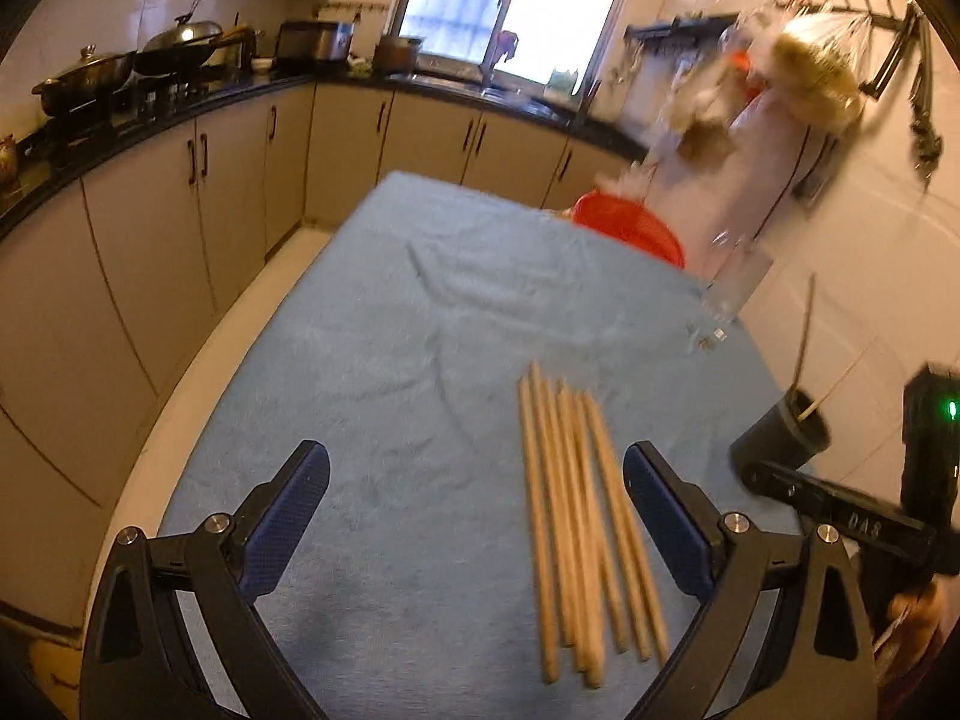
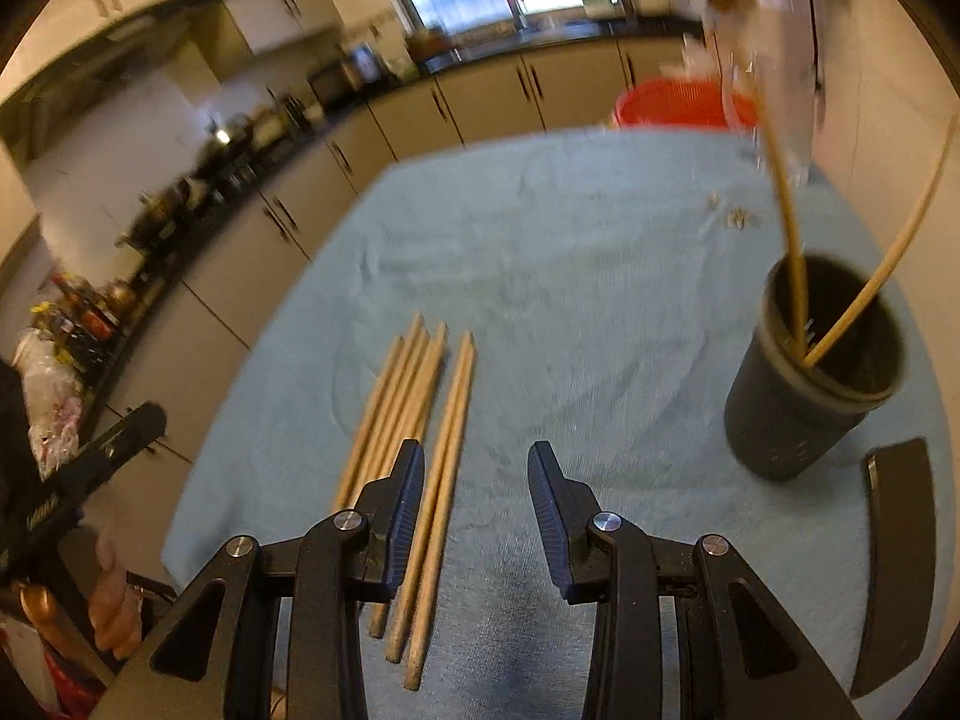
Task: Organize utensils
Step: 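Move both open tools back over the remaining chopsticks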
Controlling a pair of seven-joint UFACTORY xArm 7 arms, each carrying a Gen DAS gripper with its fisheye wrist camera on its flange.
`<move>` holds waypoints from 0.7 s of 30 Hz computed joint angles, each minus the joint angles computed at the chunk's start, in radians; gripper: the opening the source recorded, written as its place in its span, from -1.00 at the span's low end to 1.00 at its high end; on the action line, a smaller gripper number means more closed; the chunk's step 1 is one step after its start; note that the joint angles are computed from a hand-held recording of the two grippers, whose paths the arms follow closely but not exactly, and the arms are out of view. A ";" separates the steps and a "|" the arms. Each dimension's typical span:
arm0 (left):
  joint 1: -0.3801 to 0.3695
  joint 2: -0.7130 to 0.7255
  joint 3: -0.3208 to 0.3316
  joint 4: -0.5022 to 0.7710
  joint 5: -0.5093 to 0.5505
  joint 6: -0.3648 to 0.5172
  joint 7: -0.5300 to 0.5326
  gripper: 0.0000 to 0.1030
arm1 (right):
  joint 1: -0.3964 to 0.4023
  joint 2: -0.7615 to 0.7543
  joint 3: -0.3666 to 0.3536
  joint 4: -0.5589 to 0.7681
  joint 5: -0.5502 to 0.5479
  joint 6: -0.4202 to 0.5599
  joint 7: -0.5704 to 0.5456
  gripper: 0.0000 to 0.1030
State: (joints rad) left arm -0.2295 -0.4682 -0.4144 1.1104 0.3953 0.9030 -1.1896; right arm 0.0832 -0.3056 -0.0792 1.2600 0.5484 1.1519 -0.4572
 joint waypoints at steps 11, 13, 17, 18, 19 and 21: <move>-0.039 0.035 0.062 -0.042 -0.120 0.031 0.017 0.42 | 0.012 0.237 0.097 0.159 -0.088 0.078 0.176 -0.66; -0.043 0.029 0.072 -0.055 -0.134 0.025 0.018 0.27 | 0.017 0.262 0.111 0.172 -0.111 0.066 0.198 -0.66; -0.046 0.022 0.077 -0.065 -0.144 0.037 0.026 0.08 | 0.029 0.297 0.132 0.196 -0.165 0.052 0.235 -0.69; -0.045 0.021 0.076 -0.065 -0.144 0.040 0.025 0.08 | 0.031 0.306 0.134 0.202 -0.173 0.052 0.242 -0.69; -0.044 0.022 0.075 -0.064 -0.143 0.042 0.026 0.08 | 0.033 0.312 0.137 0.206 -0.182 0.050 0.248 -0.69; -0.046 0.021 0.077 -0.064 -0.149 0.043 0.029 0.08 | 0.037 0.322 0.142 0.212 -0.199 0.046 0.253 -0.72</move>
State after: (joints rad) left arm -0.2753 -0.4471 -0.3375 1.0465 0.2466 0.9462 -1.1601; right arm 0.1204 0.0168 0.0625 1.4724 0.3490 1.1976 -0.2040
